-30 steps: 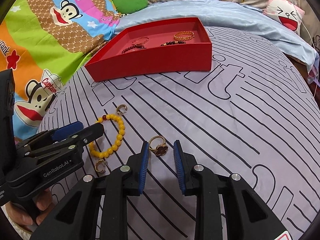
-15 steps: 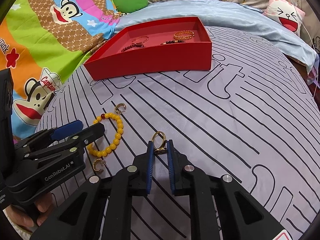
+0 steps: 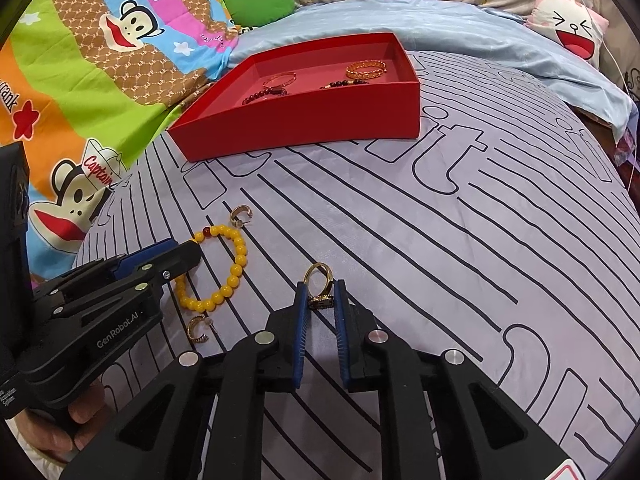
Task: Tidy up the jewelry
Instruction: 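Grasp the amber bead bracelet with the left tool while the right grasps a gold hoop earring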
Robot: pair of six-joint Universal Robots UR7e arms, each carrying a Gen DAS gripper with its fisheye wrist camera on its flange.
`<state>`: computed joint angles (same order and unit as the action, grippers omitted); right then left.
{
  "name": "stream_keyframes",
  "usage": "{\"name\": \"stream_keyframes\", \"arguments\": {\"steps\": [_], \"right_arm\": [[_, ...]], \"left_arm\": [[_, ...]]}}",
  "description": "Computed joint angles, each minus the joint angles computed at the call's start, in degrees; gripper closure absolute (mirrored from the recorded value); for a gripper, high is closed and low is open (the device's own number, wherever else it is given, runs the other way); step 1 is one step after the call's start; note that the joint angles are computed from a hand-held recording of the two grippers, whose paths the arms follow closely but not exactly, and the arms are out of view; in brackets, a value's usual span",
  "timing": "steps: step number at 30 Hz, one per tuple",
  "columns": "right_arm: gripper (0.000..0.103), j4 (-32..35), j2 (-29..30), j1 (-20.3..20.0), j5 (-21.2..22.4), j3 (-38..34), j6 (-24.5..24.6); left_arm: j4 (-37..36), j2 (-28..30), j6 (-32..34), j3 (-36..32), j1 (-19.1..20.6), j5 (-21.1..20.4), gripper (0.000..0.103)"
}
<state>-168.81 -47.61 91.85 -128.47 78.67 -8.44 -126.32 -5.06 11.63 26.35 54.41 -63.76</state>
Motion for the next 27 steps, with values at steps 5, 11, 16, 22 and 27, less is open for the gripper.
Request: {"name": "stream_keyframes", "arguments": {"steps": [5, 11, 16, 22, 27], "right_arm": [[0.091, -0.1, -0.3, 0.0, 0.2, 0.4, 0.6], [0.091, -0.4, -0.7, 0.0, 0.6, 0.8, 0.9], [0.091, -0.9, -1.1, 0.2, 0.9, 1.0, 0.6], [0.091, -1.8, -1.6, 0.5, 1.5, 1.0, 0.5], [0.091, -2.5, -1.9, 0.8, 1.9, 0.7, 0.3]], "left_arm": [[0.9, -0.1, -0.5, -0.2, 0.1, -1.0, 0.095], [0.7, -0.5, -0.2, 0.5, 0.1, -1.1, 0.096], [0.5, -1.1, -0.4, 1.2, -0.1, -1.3, 0.096], [0.6, -1.3, 0.0, 0.6, -0.6, -2.1, 0.096], [0.9, -1.2, 0.1, -0.9, -0.9, -3.4, 0.096]]}}
